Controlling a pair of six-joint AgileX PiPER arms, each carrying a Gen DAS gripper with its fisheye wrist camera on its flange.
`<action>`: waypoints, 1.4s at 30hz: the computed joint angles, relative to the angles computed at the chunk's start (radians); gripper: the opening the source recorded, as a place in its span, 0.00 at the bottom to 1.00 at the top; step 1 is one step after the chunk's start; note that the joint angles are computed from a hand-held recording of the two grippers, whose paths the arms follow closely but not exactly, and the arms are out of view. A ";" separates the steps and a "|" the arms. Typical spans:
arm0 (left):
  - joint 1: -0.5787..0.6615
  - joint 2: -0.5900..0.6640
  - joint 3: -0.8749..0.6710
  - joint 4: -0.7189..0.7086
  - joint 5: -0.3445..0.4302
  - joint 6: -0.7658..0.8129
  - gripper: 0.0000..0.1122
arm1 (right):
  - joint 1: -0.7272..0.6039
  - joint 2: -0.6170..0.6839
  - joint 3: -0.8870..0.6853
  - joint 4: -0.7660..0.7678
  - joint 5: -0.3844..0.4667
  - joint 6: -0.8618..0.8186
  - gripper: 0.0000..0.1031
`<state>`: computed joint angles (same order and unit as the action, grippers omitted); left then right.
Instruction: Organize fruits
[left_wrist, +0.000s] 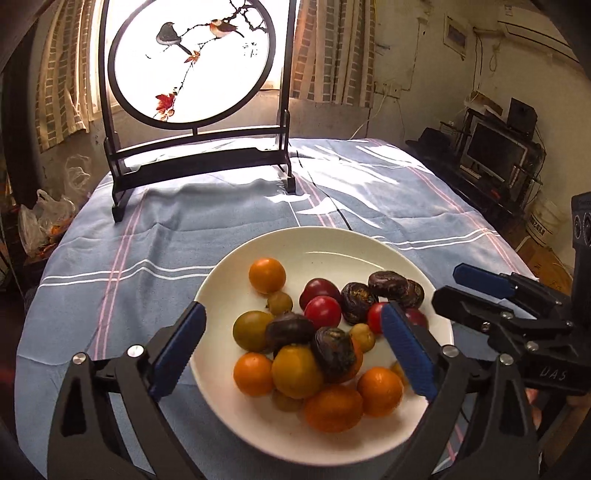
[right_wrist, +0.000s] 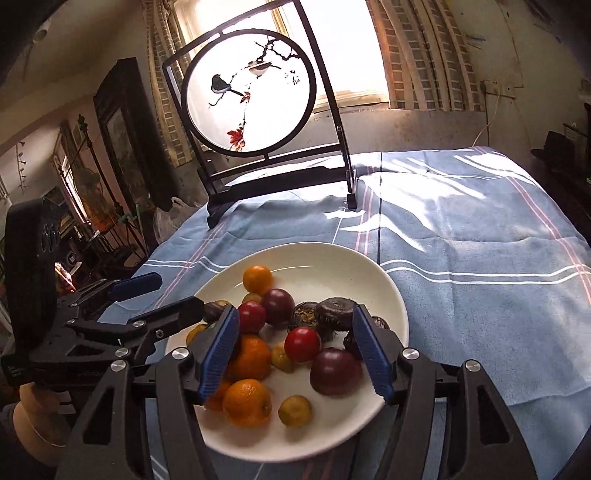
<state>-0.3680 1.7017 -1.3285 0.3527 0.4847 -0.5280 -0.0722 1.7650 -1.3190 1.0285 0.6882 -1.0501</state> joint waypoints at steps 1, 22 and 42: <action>-0.012 -0.043 0.055 0.041 -0.011 -0.042 0.87 | -0.015 -0.036 0.042 0.018 0.011 -0.032 0.81; -0.435 -0.594 0.483 0.539 0.433 -0.786 0.87 | -0.425 -0.517 0.450 0.116 0.275 -0.291 0.97; -0.624 -0.615 0.481 0.599 0.660 -0.881 0.87 | -0.686 -0.563 0.486 0.079 0.460 -0.398 0.97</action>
<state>-0.9920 1.0864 -0.8477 0.9515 1.1446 -1.4085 -0.7579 1.2016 -0.8331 1.1074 1.1481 -1.4483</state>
